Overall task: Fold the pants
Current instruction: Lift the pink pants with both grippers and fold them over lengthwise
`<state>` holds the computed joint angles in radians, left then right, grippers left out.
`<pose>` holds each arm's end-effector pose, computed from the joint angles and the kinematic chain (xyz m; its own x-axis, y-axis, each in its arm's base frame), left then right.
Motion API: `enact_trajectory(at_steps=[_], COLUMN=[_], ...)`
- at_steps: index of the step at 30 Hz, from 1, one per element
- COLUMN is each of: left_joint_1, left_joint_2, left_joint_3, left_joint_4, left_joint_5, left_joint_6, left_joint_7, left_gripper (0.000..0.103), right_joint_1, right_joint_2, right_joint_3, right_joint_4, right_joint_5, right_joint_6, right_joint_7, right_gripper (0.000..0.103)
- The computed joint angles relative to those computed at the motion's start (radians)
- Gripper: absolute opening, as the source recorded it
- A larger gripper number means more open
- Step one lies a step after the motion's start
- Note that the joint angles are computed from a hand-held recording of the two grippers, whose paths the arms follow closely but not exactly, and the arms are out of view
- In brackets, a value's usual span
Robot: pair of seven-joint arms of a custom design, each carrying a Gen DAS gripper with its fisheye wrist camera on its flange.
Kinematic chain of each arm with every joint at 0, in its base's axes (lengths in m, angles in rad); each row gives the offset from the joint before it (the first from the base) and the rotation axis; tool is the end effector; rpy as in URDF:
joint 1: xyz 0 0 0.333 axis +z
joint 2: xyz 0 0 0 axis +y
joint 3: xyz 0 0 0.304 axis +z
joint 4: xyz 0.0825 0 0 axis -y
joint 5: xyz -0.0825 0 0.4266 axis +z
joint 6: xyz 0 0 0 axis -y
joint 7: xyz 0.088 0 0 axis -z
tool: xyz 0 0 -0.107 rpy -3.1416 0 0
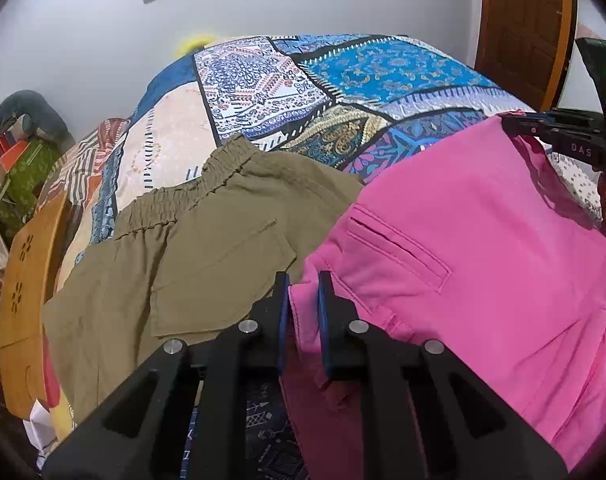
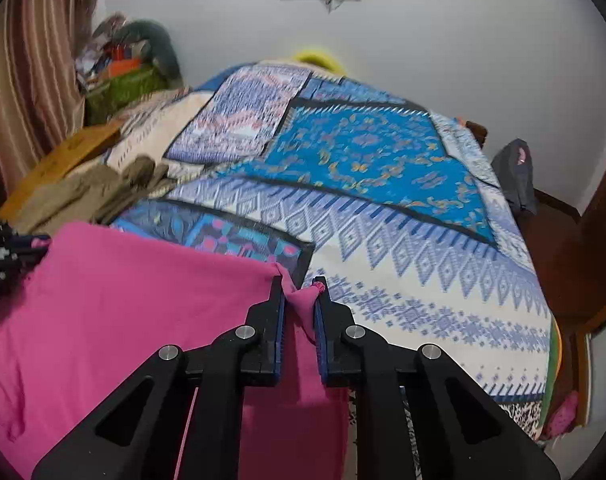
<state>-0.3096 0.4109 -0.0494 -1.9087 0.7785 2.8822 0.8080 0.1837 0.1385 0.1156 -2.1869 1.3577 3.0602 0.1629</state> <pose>0.6289 -0.2770 0.2941 -0.2415 -0.9624 -0.1247 -0.7589 0.2674 -0.5938 0.5822 0.0983 0.3241 0.3807 -0.9241 -0.0347 -0.6509 -0.2411 -0.7199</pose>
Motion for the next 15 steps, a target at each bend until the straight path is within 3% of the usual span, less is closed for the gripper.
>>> enact_trajectory(at_steps=[4, 8, 13, 15], left_joint_1=[-0.001, -0.023, -0.005, 0.016], left_joint_2=[-0.052, -0.103, -0.164, -0.197], left_joint_3=[0.013, 0.031, 0.0, -0.03], left_joint_4=[-0.032, -0.04, -0.065, -0.093], left_joint_5=[0.024, 0.105, 0.176, 0.145], left_joint_6=[0.03, 0.026, 0.052, 0.066], left_joint_7=[-0.043, -0.137, -0.172, -0.15], left_gripper=[0.012, 0.012, 0.012, 0.012], right_joint_1=[-0.005, 0.021, 0.052, 0.067], right_joint_2=[-0.051, -0.117, -0.227, -0.272], right_joint_3=[-0.012, -0.026, -0.061, -0.07], right_joint_4=[-0.02, -0.047, -0.113, -0.151], right_joint_5=[0.036, 0.109, 0.101, 0.052], right_joint_6=[-0.04, -0.012, -0.019, -0.008], right_joint_7=[0.006, -0.056, -0.016, 0.033], right_gripper=[0.008, 0.008, 0.008, 0.008])
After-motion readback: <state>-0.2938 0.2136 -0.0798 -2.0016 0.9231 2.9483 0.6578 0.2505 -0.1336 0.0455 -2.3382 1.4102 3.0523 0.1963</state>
